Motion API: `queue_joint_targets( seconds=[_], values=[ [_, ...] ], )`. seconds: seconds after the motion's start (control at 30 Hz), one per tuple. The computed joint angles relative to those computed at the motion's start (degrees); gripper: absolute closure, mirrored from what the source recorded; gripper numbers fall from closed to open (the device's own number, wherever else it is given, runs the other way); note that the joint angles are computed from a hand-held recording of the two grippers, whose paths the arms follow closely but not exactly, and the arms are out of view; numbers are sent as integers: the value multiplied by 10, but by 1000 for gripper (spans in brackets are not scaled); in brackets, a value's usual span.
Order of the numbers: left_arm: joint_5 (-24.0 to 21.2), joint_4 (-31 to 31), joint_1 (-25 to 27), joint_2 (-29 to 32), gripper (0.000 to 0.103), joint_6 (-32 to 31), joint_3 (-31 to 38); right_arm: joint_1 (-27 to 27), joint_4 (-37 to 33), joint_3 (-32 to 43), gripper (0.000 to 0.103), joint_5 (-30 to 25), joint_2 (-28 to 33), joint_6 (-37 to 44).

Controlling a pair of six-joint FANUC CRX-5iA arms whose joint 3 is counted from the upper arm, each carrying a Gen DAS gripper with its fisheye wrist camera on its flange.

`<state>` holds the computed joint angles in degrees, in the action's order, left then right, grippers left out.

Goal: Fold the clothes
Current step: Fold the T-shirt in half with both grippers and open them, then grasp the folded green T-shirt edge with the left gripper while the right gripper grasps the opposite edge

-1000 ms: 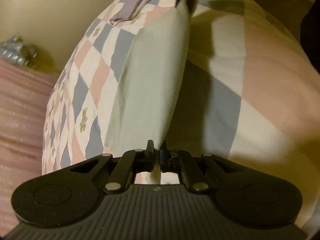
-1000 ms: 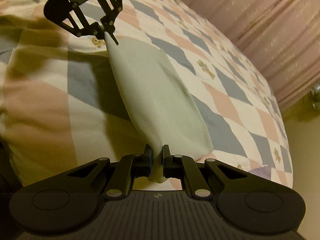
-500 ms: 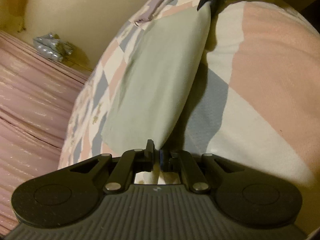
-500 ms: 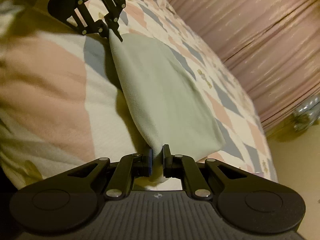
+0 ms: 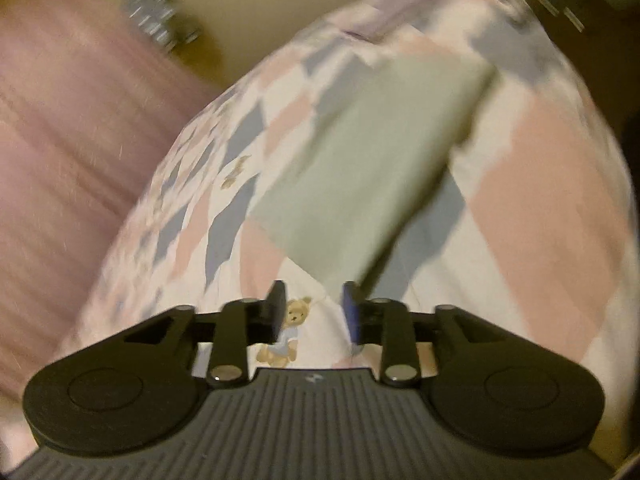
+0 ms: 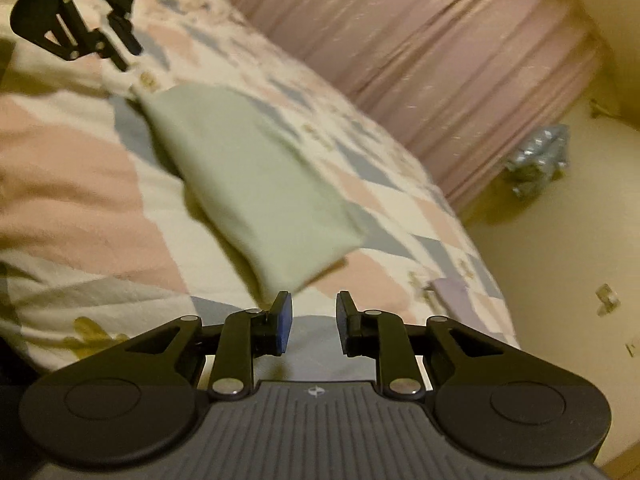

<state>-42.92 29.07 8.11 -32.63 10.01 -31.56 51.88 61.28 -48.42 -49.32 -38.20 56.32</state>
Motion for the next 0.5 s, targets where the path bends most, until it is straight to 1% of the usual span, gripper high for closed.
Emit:
queue_joint_targets(
  seconds=[0.07, 0.1, 0.17, 0.23, 0.3, 0.33, 0.4, 0.5],
  values=[
    [-29, 2, 3, 15, 72, 71, 28, 12, -10, 8, 73, -16, -16, -21],
    [-31, 3, 1, 20, 72, 99, 36, 15, -11, 9, 70, -21, -24, -32],
    [-31, 4, -7, 32, 71, 143, 51, 21, -17, 18, 70, -31, -32, -56],
    [-29, 0, -19, 50, 71, 183, 68, 19, -43, 31, 70, -30, -42, -77],
    [-29, -11, -31, 74, 71, 225, 88, 31, -64, 40, 70, -41, -54, -101],
    [-29, -17, -36, 86, 71, 244, 98, 23, -77, 46, 70, -32, -51, -109],
    [-25, -23, -44, 105, 71, 260, 109, 12, -103, 60, 70, -15, -40, -120],
    [-17, -31, -54, 127, 71, 281, 120, 1, -125, 76, 70, 3, -20, -114]
  ],
)
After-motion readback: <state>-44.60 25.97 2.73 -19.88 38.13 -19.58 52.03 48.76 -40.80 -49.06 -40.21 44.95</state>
